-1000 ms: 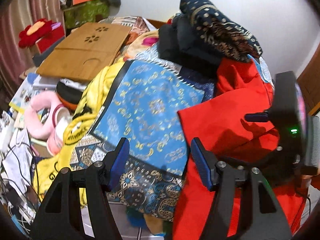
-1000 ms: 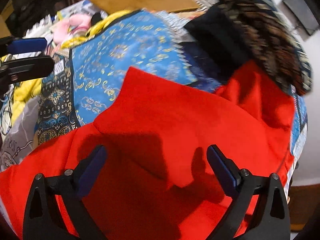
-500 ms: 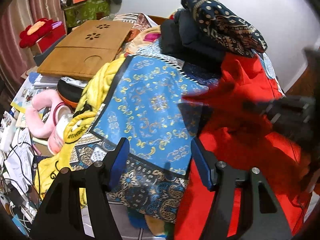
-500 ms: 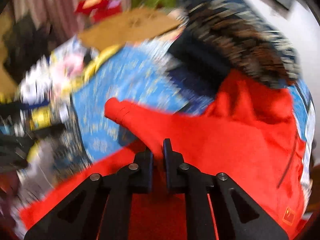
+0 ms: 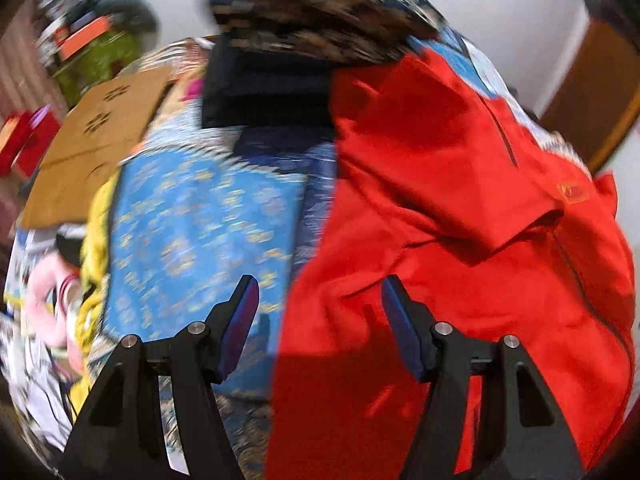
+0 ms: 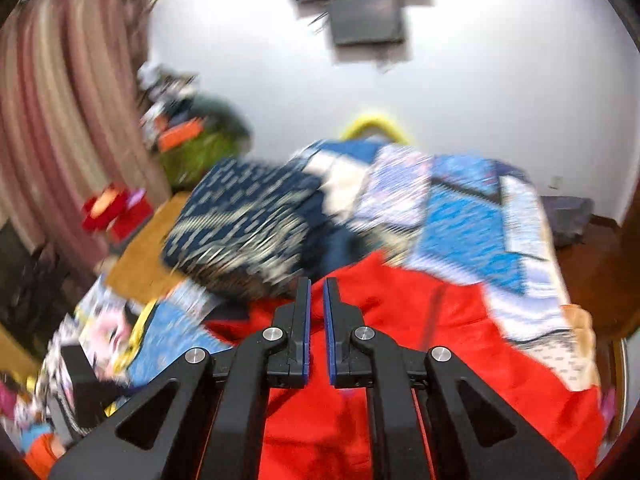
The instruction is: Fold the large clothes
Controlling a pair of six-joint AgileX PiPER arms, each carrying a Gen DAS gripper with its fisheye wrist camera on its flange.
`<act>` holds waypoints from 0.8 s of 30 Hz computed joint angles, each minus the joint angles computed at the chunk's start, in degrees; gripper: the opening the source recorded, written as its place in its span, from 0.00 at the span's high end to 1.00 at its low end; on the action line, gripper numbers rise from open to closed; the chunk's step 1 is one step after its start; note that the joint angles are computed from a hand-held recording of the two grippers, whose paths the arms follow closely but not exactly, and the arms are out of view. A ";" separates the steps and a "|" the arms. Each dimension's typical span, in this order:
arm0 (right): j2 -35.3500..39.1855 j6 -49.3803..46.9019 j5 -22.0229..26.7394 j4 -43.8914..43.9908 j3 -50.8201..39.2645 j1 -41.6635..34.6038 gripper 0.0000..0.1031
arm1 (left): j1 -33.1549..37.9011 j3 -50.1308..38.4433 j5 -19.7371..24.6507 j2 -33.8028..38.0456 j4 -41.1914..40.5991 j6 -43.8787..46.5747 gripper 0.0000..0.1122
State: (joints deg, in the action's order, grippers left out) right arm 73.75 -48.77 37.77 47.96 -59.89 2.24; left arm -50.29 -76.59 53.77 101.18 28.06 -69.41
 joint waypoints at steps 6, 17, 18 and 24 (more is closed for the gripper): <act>2.56 -2.11 3.18 -1.86 -0.29 -5.47 0.95 | 0.38 -8.81 1.80 7.81 -3.11 5.84 0.44; 23.18 4.19 13.12 -5.76 -5.14 1.75 0.50 | -0.70 -7.88 3.54 7.31 -0.96 3.25 0.44; 24.91 5.28 13.52 -5.66 -6.21 2.54 0.50 | -0.53 -7.22 3.18 7.03 -1.18 3.33 0.44; 36.21 12.27 15.45 -4.73 -14.11 6.20 0.51 | -0.29 -5.76 1.39 7.49 -1.79 3.76 0.44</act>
State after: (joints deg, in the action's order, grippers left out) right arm 109.96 -36.50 53.21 43.23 -74.00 8.45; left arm -50.58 -82.35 55.16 108.68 26.27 -65.65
